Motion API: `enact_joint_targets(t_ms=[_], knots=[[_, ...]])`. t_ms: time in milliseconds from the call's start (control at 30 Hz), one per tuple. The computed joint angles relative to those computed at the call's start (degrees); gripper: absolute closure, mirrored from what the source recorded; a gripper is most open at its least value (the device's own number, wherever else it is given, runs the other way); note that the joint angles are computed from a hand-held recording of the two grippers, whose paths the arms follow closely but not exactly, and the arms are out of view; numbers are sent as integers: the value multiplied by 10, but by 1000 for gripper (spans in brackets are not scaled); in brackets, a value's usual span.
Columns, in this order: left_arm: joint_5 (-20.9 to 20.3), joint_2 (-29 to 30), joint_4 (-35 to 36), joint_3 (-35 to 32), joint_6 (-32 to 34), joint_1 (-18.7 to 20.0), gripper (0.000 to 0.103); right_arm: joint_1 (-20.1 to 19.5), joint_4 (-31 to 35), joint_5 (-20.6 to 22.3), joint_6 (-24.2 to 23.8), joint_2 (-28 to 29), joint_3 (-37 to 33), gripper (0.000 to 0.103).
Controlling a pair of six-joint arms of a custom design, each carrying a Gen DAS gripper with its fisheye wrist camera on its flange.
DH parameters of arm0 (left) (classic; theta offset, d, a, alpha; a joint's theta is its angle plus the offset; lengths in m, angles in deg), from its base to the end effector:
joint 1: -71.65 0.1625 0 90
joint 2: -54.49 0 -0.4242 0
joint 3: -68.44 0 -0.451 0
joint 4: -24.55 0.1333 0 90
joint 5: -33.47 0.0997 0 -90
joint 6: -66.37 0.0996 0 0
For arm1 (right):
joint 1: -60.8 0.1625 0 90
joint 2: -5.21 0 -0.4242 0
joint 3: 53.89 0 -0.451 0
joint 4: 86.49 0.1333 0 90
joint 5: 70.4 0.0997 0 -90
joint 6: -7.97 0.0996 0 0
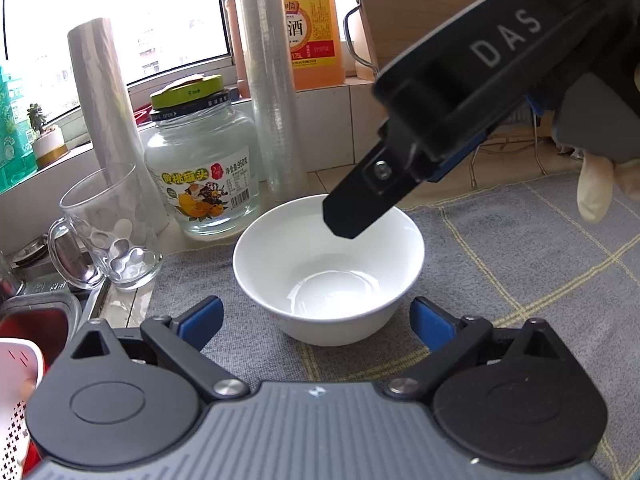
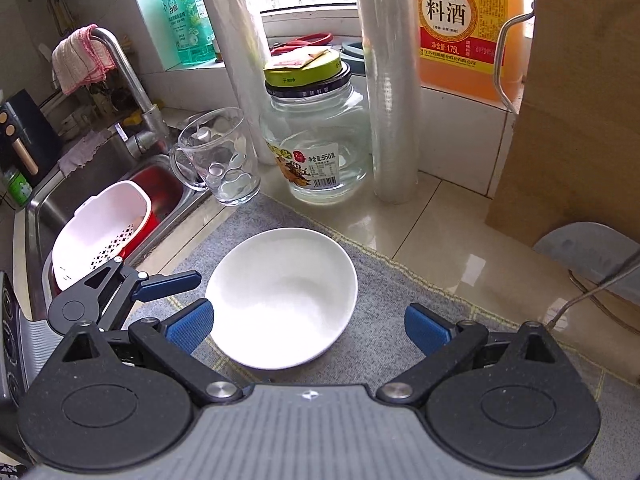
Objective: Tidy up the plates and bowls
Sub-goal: 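Move the right tool to the white bowl by the jar and grip its rim, then lift the white bowl with the right tool and carry it toward the bowl stack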
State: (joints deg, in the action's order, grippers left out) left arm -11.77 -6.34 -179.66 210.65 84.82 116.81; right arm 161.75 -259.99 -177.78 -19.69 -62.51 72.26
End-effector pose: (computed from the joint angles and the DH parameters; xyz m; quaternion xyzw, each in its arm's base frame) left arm -0.1353 -0.4246 0.0816 0.3738 0.8116 -0.3378 0.2959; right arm 0.2019 -0.4983 0.1269 0.2881 -0.9215 0.1908 0.1771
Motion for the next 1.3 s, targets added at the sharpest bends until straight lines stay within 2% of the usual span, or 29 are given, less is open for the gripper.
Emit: enact_joint_targets(t_ms=[367,600,633,1000,1300], knots=[[-38,4,-10,-13,28,22,4,-7,41,12,-17,50,-51,2],[-54,7,-13,-17,38,28,4,-9,51,14,-24,66,-66,7],[-57,7,-14,-18,40,29,5,-9,53,15,-24,67,-67,11],[-70,9,-15,-23,44,40,7,-13,65,22,-18,73,-76,16],[-76,8,-13,-25,43,41,8,-16,71,29,-14,73,-80,17]])
